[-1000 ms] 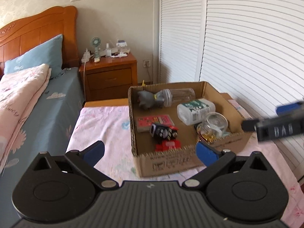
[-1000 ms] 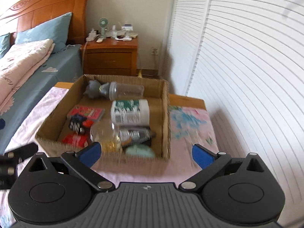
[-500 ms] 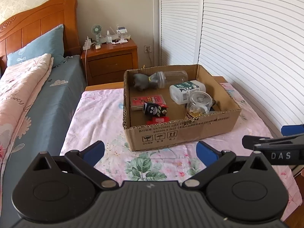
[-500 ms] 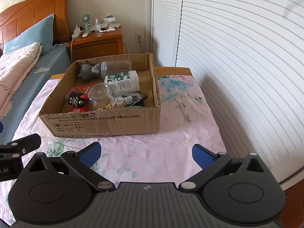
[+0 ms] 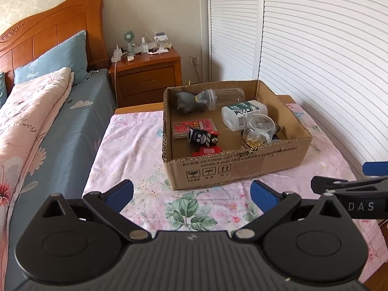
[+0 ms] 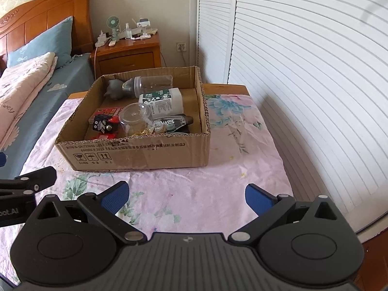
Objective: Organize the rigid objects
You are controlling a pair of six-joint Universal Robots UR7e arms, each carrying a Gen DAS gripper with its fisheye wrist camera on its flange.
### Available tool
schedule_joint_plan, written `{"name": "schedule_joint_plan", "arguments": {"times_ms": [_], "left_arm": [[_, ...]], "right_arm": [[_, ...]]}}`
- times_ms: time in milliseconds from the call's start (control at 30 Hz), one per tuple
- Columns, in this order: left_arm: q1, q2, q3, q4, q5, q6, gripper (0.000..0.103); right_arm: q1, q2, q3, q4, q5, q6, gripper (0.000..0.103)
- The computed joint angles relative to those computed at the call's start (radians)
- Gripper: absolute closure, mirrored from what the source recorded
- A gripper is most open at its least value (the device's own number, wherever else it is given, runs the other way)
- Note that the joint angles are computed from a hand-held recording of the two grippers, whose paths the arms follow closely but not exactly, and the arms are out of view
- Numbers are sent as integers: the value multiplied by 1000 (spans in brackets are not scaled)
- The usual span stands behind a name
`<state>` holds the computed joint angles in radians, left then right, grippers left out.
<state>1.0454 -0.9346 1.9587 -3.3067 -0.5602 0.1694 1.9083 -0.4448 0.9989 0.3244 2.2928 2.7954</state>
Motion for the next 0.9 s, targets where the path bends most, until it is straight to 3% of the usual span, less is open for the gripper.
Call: {"name": "schedule_joint_plan", "arguments": {"times_ms": [900], "left_arm": [[-3, 6, -1, -14, 9, 19, 1]], "right_arm": [[2, -8, 10, -17, -1, -10, 0]]}}
